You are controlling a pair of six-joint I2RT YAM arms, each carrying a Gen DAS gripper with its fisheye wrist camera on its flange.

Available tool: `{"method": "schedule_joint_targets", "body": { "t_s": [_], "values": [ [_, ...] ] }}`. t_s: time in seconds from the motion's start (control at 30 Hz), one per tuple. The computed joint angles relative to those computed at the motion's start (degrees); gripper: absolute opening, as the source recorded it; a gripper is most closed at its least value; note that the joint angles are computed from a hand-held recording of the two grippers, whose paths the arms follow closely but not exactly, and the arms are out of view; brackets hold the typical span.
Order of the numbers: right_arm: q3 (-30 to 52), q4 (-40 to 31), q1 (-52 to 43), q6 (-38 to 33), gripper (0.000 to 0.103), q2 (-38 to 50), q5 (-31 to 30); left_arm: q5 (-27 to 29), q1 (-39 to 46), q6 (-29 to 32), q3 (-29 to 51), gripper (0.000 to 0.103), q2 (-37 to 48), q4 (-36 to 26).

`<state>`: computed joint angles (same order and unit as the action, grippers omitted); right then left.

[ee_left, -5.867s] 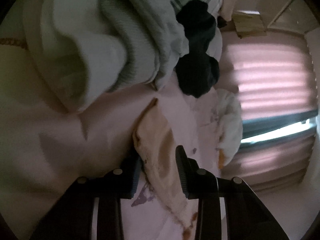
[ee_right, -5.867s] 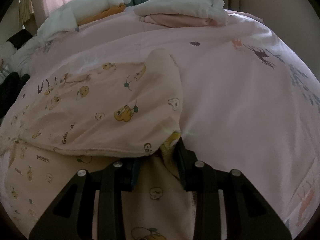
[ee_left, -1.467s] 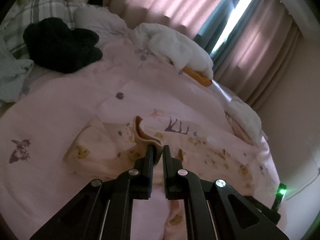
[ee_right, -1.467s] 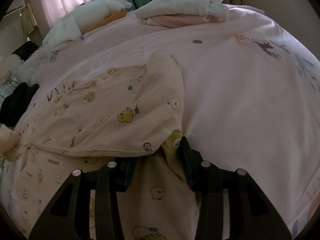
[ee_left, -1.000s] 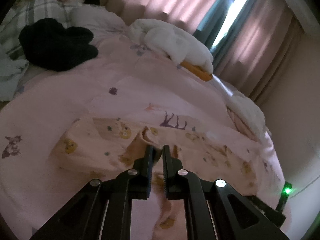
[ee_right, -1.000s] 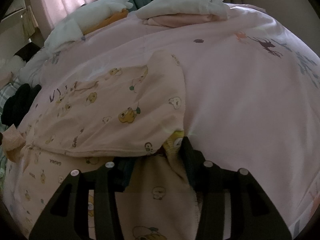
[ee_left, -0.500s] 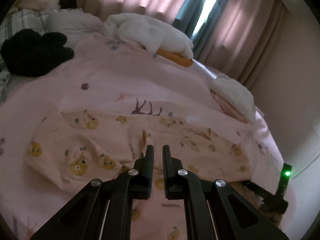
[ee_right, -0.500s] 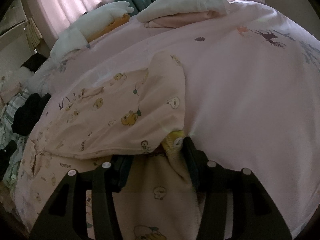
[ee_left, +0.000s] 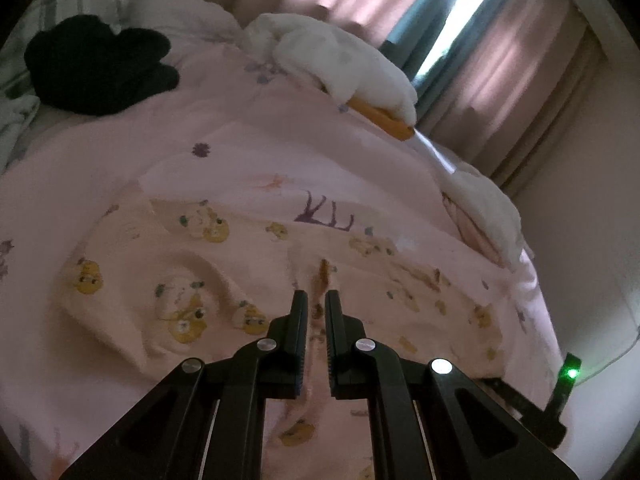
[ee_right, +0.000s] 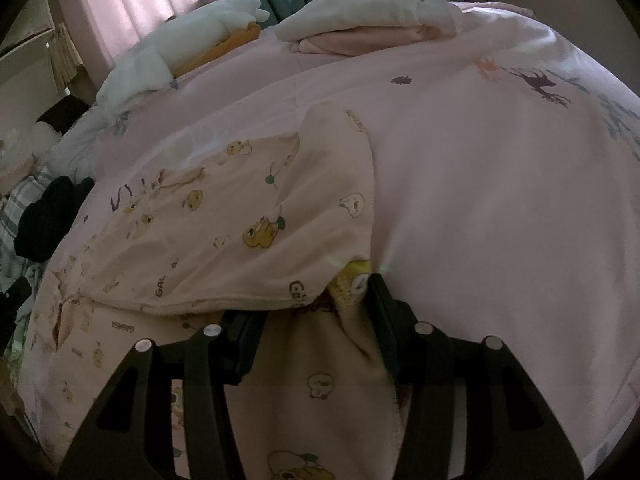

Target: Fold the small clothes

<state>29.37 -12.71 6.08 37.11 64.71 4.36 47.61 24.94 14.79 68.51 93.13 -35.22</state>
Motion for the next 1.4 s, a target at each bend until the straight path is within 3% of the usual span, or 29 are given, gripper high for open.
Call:
{"method": "schedule_joint_targets", "body": {
  "t_s": [0.1,0.17,0.2,0.27,0.37,0.43,0.47,0.57,0.67,0.8,1.07,1.17,1.27,1.4],
  "values": [
    [-0.44,0.55,-0.55,-0.07,0.052,-0.31,-0.77,-1.28,1.56,-1.39,1.12,0.006,1.11,-0.44],
    [-0.64,0.61,-0.59,-0.04,0.052,-0.56,-0.85,0.42,4.21,-0.49,4.74,0.006,4.62,-4.23],
    [-0.71,0.66,-0.57,-0.05,0.053,-0.6,-0.86,1.73,5.67,1.29,7.89,0.007,7.48,-7.96],
    [-0.8,0.82,-0.66,-0.08,0.054,-0.69,-1.11,2.42,7.99,6.73,14.79,0.03,13.37,-17.24],
    [-1.45,1.61,-1.28,-0.14,0.056,-1.28,-2.3,8.82,12.96,11.95,24.29,0.032,23.32,-30.77],
    [-2.02,2.14,-1.8,0.01,0.056,-1.89,-3.15,13.03,15.19,19.89,32.06,0.032,31.2,-43.59],
    [-2.22,2.3,-1.93,0.11,0.056,-2.15,-3.38,13.11,15.57,21.6,33.68,0.033,32.86,-46.1],
    [-2.52,2.55,-2.02,0.37,0.056,-2.55,-3.67,13.35,16.11,18.77,33.75,0.033,34.28,-44.8],
    [-2.65,2.84,-2.07,0.5,0.056,-2.57,-3.9,11.9,14.94,21.16,35.93,0.033,36.84,-49.54],
    [-3.04,3.69,-2.54,0.67,0.056,-2.56,-4.59,7.18,12.61,18.41,30.79,0.033,32.69,-44.09],
    [-3.25,4.07,-3.0,0.67,0.056,-2.7,-5.15,3.76,12.86,18.83,29.04,0.033,30.26,-44.3],
    [-3.23,4.07,-3.0,0.66,0.056,-2.67,-5.14,3.0,12.12,17.42,27.37,0.033,29.24,-41.25],
    [-3.26,4.14,-2.99,0.73,0.056,-2.67,-5.17,6.81,12.62,14.69,26.03,0.04,29.78,-39.75],
    [-3.42,4.36,-3.06,0.85,0.056,-2.8,-5.37,12.38,12.3,13.58,27.63,0.04,33.5,-40.69]
  ]
}}
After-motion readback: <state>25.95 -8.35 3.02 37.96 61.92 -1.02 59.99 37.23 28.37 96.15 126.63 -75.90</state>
